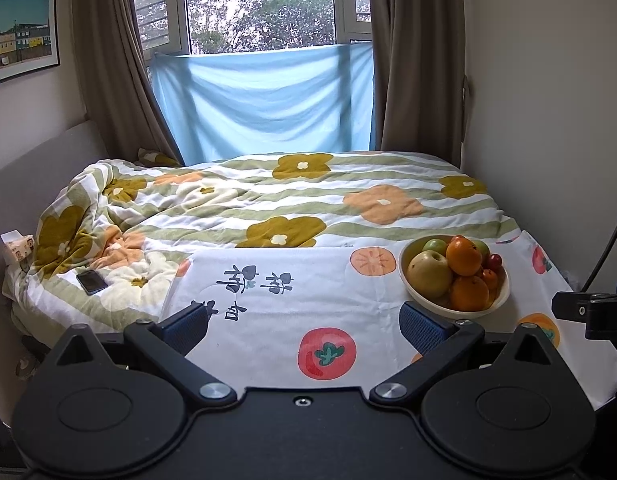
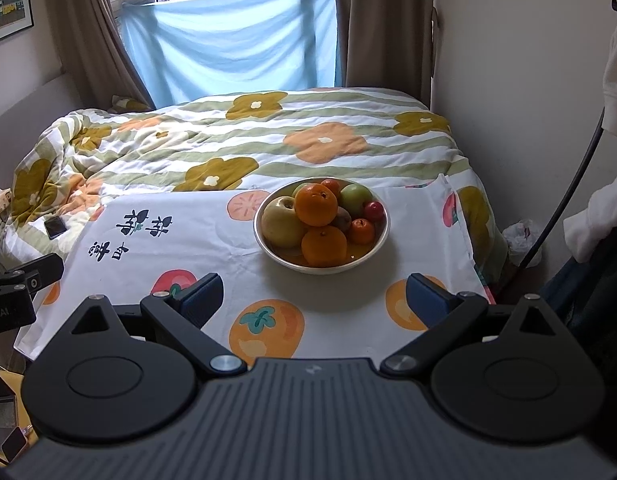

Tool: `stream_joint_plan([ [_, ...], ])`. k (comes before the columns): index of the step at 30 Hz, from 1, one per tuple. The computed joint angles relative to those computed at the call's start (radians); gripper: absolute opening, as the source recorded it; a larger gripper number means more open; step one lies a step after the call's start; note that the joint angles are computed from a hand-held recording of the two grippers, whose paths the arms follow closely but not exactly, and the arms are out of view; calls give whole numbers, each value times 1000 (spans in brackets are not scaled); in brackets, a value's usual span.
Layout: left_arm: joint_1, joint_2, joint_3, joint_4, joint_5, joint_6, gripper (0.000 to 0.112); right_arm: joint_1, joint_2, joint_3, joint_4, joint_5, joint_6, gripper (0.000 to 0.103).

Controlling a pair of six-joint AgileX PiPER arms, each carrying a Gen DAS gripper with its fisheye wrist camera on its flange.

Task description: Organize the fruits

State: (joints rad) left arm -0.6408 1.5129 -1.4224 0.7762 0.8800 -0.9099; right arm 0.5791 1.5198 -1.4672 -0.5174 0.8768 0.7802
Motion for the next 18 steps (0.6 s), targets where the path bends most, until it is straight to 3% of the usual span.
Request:
stream_joint_plan([
  [18, 12, 11, -18, -50, -1, 44, 103, -14, 8, 3, 37, -11, -16, 103],
])
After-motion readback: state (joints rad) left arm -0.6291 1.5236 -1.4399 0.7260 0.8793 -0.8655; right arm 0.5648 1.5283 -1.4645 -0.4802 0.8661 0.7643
